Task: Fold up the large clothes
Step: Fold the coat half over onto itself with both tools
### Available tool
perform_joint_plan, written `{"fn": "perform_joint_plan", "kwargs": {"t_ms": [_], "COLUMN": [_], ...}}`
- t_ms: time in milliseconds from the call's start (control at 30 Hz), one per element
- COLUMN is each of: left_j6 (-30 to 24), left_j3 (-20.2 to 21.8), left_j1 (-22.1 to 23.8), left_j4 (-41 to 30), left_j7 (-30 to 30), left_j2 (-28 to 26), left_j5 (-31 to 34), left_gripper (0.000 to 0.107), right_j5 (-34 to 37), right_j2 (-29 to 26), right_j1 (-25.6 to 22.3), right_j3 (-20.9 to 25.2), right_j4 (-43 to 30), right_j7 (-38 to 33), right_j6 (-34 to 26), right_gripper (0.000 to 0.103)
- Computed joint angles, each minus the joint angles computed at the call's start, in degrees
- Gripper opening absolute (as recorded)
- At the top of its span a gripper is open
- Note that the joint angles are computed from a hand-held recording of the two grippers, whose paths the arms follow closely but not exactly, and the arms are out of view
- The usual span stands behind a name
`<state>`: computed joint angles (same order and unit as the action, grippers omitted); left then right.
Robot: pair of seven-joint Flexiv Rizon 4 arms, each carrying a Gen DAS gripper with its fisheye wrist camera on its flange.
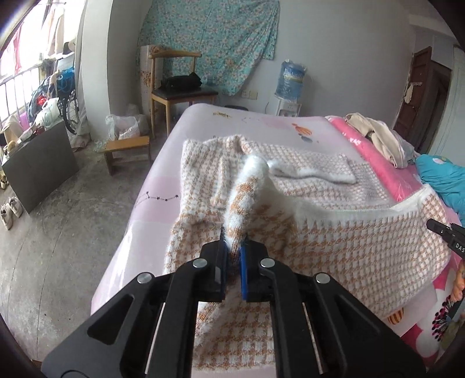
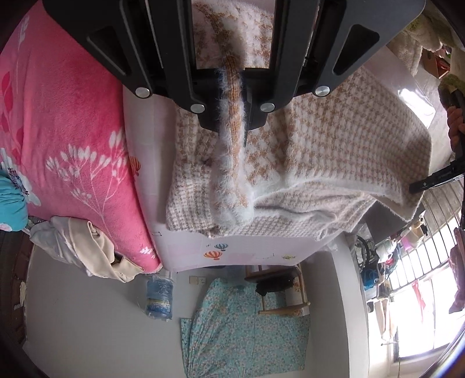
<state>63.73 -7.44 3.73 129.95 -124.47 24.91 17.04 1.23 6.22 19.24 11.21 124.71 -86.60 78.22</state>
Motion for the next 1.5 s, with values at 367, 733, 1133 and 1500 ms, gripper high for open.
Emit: {"fn": "perform_joint_plan", "kwargs": {"t_ms": [367, 733, 1133, 1500], "left_j6": [0.69, -2.65, 2.21, -7.94], "left_j3": [-2.58, 0.81, 2.77, 11.43], "left_j1": [4.80, 3.92, 5.63, -1.50], "left_j4": [-15.28, -41.09, -33.73, -33.24], "left_j7": [2.83, 12.01, 23.79, 19.49], "left_j2": [-7.37, -35.68, -39.13, -39.83], "left_j5": [7.00, 4.61, -21.45, -22.66], "left_gripper": [0.006, 0.006, 0.038, 0.031], "right_j5": [-0.46, -0.56, -2.95, 2.61], "right_j2": [-5.72, -31.43, -35.74, -36.83], "right_j1": [0.07, -1.67, -2.68, -2.60], "right_j3": [-1.69, -1.02, -0.37, -3.13], "right_j4": [-12.26, -46.71, -49.14, -51.57], "right_j7": [-4.28, -2.82, 2.24, 7.79], "right_j6": [2.58, -15.21, -19.18, -30.23], "right_gripper": [0.007, 0.007, 0.047, 0.039]}}
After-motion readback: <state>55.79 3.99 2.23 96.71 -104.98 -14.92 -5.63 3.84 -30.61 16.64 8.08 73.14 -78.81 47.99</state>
